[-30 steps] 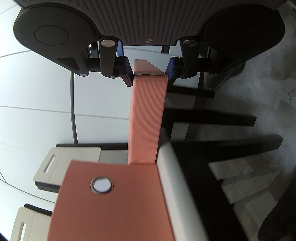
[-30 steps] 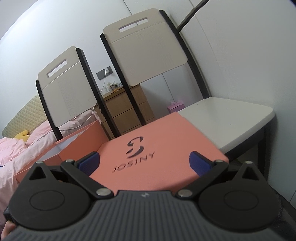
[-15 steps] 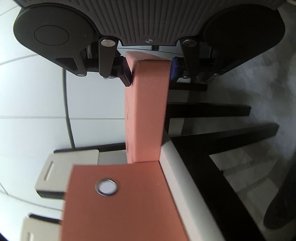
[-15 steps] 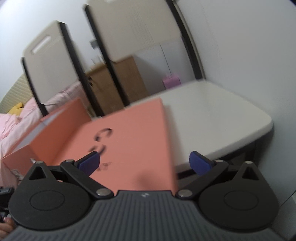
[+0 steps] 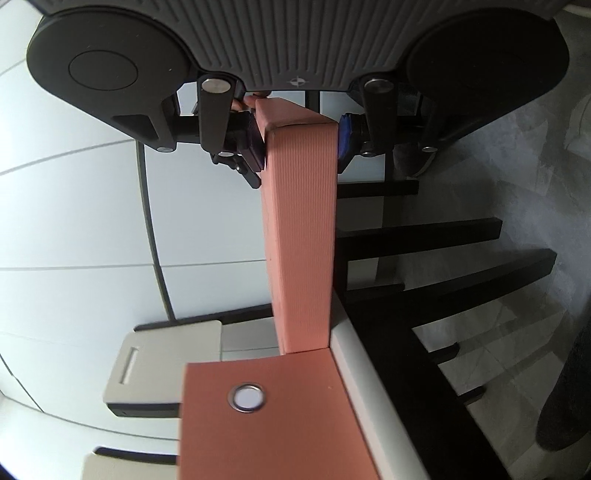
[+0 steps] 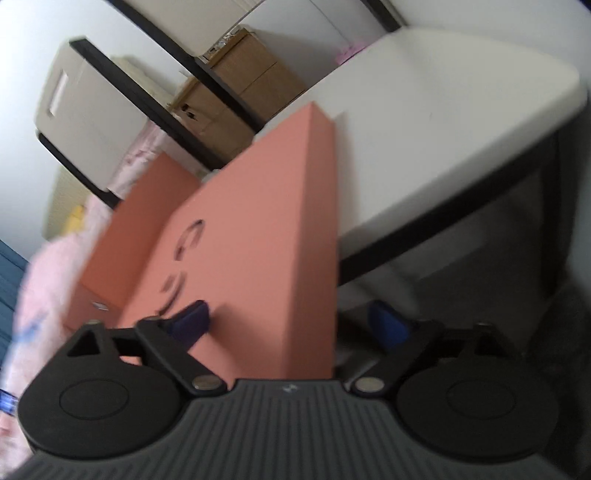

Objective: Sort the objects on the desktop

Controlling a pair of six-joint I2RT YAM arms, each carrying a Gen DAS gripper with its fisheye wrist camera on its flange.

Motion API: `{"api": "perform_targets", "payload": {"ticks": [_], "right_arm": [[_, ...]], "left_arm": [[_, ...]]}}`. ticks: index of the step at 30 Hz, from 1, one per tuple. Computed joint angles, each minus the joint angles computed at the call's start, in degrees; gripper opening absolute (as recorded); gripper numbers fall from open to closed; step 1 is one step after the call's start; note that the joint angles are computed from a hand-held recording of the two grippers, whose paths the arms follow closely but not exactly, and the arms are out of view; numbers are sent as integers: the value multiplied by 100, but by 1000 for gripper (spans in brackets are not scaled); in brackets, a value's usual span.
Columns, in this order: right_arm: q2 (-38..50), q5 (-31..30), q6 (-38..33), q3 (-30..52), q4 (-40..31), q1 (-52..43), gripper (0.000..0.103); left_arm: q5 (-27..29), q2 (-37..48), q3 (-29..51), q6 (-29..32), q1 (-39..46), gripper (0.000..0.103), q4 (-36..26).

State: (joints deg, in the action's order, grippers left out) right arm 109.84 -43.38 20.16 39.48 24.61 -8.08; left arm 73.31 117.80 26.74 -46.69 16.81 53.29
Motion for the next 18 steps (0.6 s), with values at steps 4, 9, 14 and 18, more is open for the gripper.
{"api": "perform_targets", "payload": {"ticks": [4,9,14,18], "right_arm": [[-471,-117,165,-603,396,35,74],[-1353,-246,609,-1548,1047,-24,73],[-2694,-271,1007,-2262,979,-30,72],[-3892,-267,1300,-2641,590,-28,72]], "left_arm": [[179,-77,-197,-162,123,44,484],[113,35,-678,-765,125,45,2080],[350,-479,-1098,-1519,469,48,3111],[493,-1092,-1413,-1792,679,48,3370]]}}
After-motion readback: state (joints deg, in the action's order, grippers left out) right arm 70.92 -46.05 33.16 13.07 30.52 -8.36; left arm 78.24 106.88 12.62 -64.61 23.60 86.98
